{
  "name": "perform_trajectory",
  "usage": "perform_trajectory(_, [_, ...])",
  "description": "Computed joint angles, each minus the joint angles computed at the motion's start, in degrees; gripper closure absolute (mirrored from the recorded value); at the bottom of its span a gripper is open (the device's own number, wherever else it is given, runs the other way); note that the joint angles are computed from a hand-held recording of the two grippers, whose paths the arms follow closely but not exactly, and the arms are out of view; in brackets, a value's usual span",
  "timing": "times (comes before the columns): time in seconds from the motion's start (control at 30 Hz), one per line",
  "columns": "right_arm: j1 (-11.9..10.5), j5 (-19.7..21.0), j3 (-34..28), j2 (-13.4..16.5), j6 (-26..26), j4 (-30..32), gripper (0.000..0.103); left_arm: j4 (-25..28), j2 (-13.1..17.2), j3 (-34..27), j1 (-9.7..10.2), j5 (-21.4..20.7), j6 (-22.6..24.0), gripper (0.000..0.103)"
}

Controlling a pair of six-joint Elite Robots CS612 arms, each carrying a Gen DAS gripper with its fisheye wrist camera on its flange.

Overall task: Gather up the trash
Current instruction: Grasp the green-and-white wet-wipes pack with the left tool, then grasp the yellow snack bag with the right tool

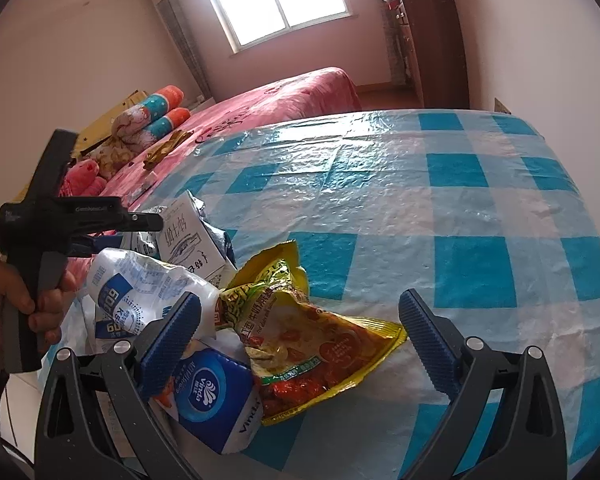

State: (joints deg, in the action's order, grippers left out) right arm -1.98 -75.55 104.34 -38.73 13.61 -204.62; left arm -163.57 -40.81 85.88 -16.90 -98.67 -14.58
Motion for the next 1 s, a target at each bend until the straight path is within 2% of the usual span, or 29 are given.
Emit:
perform_trajectory(0.17, [0.0,0.3,-0.6,-0.1,-0.7,2.3,0.005,-4.5,0.1,1.6,0.66,-1.4,-1.5,0.058])
perform_trajectory(0.23, [0.2,0.3,-1.1,-0.1,-1.4,3.9,0.005,-5.5,0.4,1.9,0.92,-2.0,-2.1,0.062])
perform_trajectory(0.37, [0.2,0.5,-1.6,0.0,-2.1,6.0,0.005,-7.9,0.6,2.5,1.16,-2.6,-2.8,0.065])
perform_trajectory(0.5, [0.2,1.6,-1.9,-0.1,-4.3,7.9,0.005,-8.3,-0.2,3.6,1.08,-1.5,-0.2,0.067])
perform_trajectory(0.6, [0.7,1.0,-2.3,-0.2,-6.5,9.3,0.005,-9.5,-1.0,4.8,1.54,-1.9,0.2,0.068])
perform_trajectory(0.7, [0.5,1.7,-2.3,-0.2,-6.6,9.4,0.006,-10.7,-1.7,6.2,2.0,-2.0,0.3,0.068])
perform_trajectory(1.0, [0.9,-0.8,-1.9,-0.3,-6.4,9.0,0.022,-14.7,-4.3,11.3,3.51,-4.1,1.1,0.068])
